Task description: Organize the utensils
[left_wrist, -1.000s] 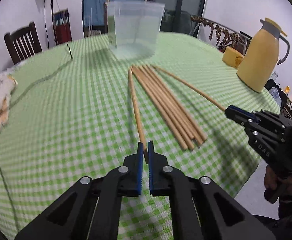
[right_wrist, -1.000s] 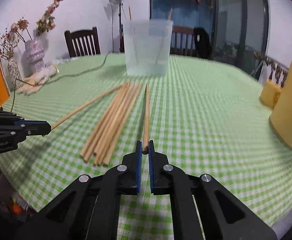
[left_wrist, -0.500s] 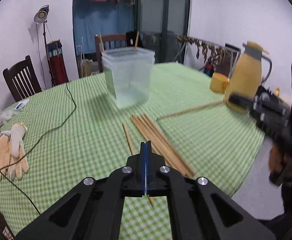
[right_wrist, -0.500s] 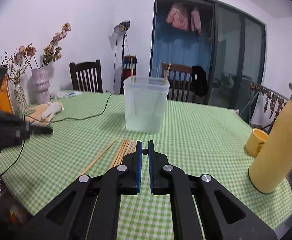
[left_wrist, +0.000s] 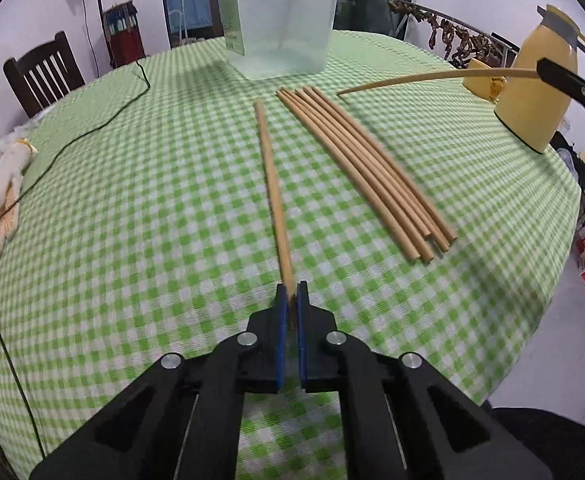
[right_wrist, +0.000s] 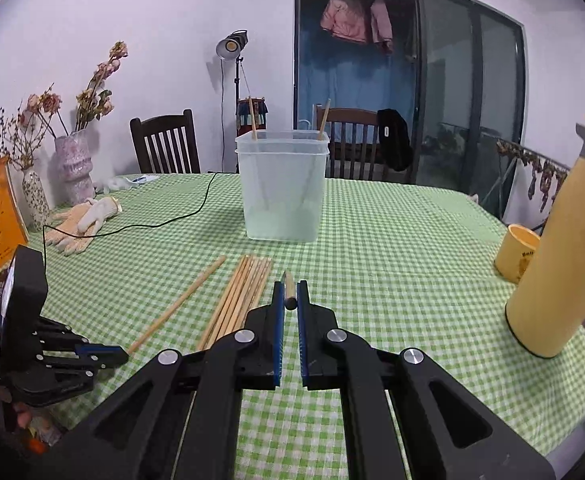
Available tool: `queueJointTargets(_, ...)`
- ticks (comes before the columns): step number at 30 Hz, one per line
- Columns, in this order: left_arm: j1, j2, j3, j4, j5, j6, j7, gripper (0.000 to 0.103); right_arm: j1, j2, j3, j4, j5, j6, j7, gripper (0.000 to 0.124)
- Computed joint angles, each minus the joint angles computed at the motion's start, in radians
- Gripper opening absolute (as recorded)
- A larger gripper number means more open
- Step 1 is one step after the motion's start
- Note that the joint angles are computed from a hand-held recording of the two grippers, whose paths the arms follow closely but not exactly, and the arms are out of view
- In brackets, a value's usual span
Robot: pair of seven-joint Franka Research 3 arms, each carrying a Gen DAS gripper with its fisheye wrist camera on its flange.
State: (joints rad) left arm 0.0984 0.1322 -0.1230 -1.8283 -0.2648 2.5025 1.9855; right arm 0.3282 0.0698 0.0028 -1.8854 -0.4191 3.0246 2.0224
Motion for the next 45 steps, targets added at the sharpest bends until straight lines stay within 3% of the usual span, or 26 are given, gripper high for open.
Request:
queueJointTargets(6, -0.004, -0.016, -0.003, 0.000, -0.014, 0.014, 0.028, 0.001, -0.006, -0.006, 0.004, -0.011, 0.024, 0.014, -0.018, 0.006)
queueJointTargets(10, 0.011, -0.029, 0.007, 0.028, -0.053, 0.054, 0.061, 0.001, -0.025, -0.012, 0.030, -0.019, 0.187, 0.046, -0.137, 0.006)
queueJointTargets(17, 0.020, -0.064, 0.019, 0.080, -0.127, 0.092, 0.150, 0.001, -0.012, -0.012, 0.009, 0.008, 0.145, 0.065, -0.124, 0.006)
queueJointTargets(25, 0.031, -0.041, 0.021, 0.205, -0.223, 0.051, 0.248, 0.000, -0.043, 0.026, 0.064, 0.107, 0.410, -0.003, -0.419, 0.006)
queueJointTargets(34, 0.074, 0.169, -0.015, 0.584, -0.173, -0.099, 0.201, 0.000, -0.025, 0.130, 0.047, 0.303, 0.490, -0.099, -0.555, 0.006)
queueJointTargets(45, 0.095, 0.437, -0.110, 1.016, -0.078, -0.242, 0.158, 0.000, -0.027, 0.245, 0.041, 0.495, 0.558, -0.184, -0.637, 0.006)
